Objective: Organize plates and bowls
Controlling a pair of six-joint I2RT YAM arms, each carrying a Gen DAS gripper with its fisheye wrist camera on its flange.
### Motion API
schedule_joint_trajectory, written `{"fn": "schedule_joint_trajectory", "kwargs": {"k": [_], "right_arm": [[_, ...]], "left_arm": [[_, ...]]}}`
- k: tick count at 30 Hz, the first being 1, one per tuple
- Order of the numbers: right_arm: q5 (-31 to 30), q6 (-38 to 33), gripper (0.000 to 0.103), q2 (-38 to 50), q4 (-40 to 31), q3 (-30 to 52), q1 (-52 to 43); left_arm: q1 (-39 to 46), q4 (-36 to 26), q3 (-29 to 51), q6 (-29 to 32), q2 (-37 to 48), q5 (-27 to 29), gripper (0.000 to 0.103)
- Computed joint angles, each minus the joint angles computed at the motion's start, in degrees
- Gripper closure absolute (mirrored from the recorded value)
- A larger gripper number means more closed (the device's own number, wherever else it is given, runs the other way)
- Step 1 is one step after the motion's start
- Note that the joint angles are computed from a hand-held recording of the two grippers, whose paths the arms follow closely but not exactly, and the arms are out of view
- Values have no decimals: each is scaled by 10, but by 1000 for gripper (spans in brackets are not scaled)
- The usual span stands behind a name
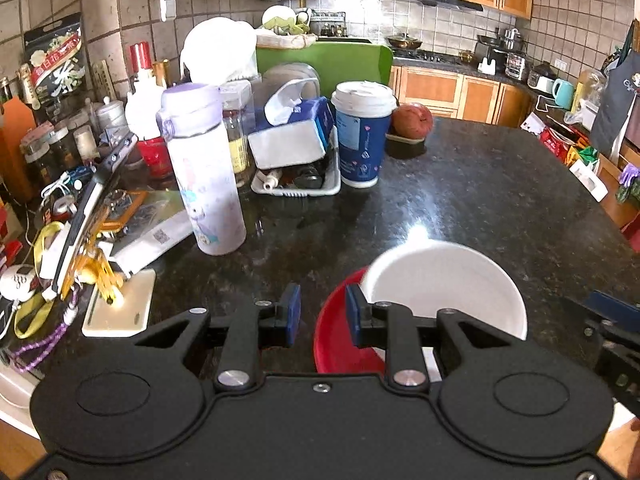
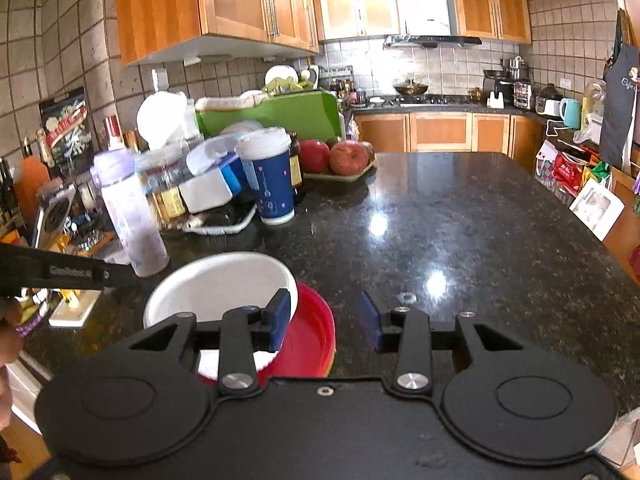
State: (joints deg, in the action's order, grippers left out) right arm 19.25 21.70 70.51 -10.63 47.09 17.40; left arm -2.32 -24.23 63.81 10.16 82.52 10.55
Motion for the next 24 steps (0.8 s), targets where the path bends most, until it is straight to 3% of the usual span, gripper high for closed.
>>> {"fn": "schedule_joint_trajectory", "kwargs": {"k": [11, 24], "right_arm": [[35, 43, 62, -36, -49, -21, 47], [81, 86, 62, -77, -96, -43, 109]], "left_arm": [[-13, -38, -46, 20, -43, -12, 68], [-18, -40, -115, 35, -98, -15, 68]]}}
